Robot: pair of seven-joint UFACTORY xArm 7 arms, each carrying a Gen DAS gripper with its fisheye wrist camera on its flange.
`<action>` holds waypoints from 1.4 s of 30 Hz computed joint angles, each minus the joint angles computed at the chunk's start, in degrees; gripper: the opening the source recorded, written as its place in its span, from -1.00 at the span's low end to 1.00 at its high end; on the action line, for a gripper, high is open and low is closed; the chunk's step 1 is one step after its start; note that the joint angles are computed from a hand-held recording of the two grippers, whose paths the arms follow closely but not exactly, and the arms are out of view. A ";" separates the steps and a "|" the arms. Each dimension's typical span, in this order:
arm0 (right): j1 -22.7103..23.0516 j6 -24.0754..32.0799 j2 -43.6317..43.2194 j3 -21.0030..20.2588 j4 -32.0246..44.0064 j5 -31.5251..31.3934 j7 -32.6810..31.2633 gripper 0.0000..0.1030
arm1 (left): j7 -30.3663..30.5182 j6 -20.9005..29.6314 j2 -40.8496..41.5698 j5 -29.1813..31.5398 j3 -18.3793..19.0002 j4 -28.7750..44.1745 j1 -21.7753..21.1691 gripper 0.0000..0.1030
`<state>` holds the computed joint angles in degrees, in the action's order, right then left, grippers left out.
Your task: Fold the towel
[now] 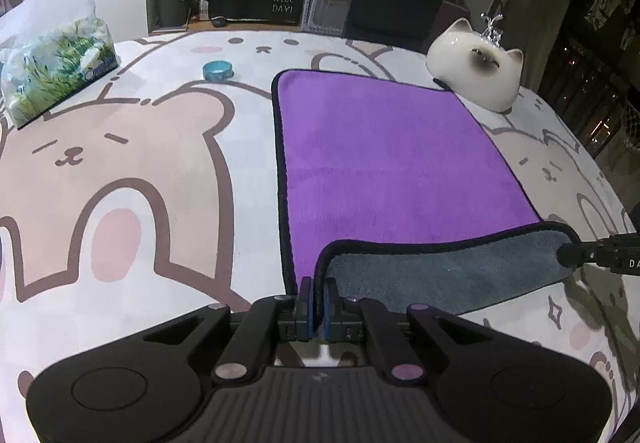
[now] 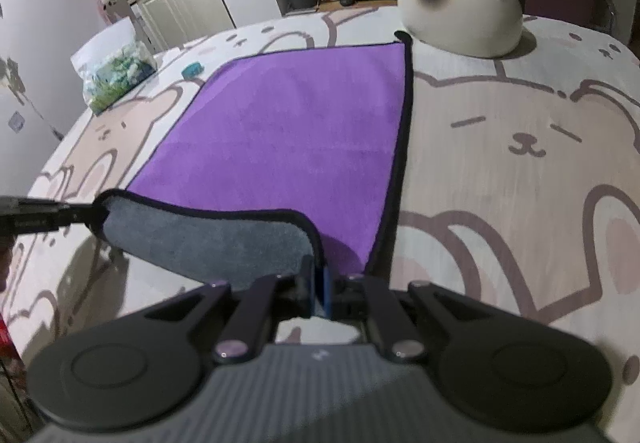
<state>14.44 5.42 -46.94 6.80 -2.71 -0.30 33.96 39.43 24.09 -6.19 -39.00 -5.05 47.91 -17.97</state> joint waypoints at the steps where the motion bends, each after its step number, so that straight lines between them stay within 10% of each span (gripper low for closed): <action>1: 0.02 0.00 -0.31 -0.24 0.02 0.15 0.11 -0.90 | 0.17 -0.02 -0.12 -0.49 0.08 0.11 -0.03 -0.91; 28: -10.01 -15.92 10.03 0.17 5.67 0.18 -0.99 -0.91 | 10.68 -4.13 6.27 -15.79 -1.22 11.86 0.00 -0.91; 42: -10.11 -24.13 28.55 -8.15 17.42 -1.04 -11.92 -0.91 | 2.97 -7.06 21.72 -4.82 -7.38 27.51 4.99 -0.91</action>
